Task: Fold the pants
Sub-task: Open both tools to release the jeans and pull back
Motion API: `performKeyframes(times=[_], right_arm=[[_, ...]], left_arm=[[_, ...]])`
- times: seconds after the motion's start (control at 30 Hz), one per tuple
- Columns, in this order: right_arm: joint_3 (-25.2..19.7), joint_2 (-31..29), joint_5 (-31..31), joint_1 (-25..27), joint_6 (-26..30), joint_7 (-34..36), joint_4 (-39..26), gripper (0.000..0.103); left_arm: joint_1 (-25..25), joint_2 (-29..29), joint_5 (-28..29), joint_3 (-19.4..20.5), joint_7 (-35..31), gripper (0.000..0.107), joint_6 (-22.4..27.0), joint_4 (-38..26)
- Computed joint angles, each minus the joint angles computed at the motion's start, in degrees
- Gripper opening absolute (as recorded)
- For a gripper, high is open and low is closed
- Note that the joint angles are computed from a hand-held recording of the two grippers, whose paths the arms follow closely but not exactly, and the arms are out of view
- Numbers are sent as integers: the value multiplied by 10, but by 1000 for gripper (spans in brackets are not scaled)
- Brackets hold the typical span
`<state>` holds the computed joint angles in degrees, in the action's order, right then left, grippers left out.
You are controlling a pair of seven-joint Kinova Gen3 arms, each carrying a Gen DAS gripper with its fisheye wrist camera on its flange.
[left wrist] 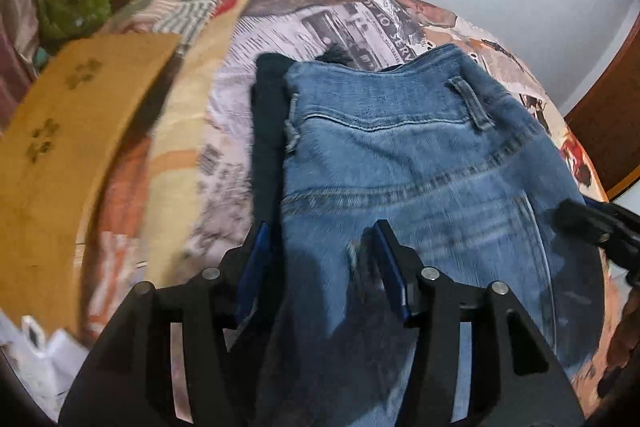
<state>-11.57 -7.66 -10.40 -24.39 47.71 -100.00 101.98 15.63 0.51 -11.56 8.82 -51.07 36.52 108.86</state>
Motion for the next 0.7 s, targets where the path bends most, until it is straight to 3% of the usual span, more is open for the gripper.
performKeyframes(times=[0.13, 0.27, 0.6, 0.7], right_arm=[[-12, -74, 3, -1, -10, -12, 25, 31], [-35, -153, 10, -1, 0, -32, 24, 31], [-85, -343, -1, 30, 43, -65, -29, 31], [-95, -387, -12, 43, 54, -69, -43, 31]], left_arm=[[7, -81, -24, 27, 32, 53, 51, 4], [-6, -174, -36, 80, 62, 53, 107, -10], [-96, -340, -45, 275, 61, 53, 276, -162], [-127, -389, -33, 312, 51, 53, 312, -205]])
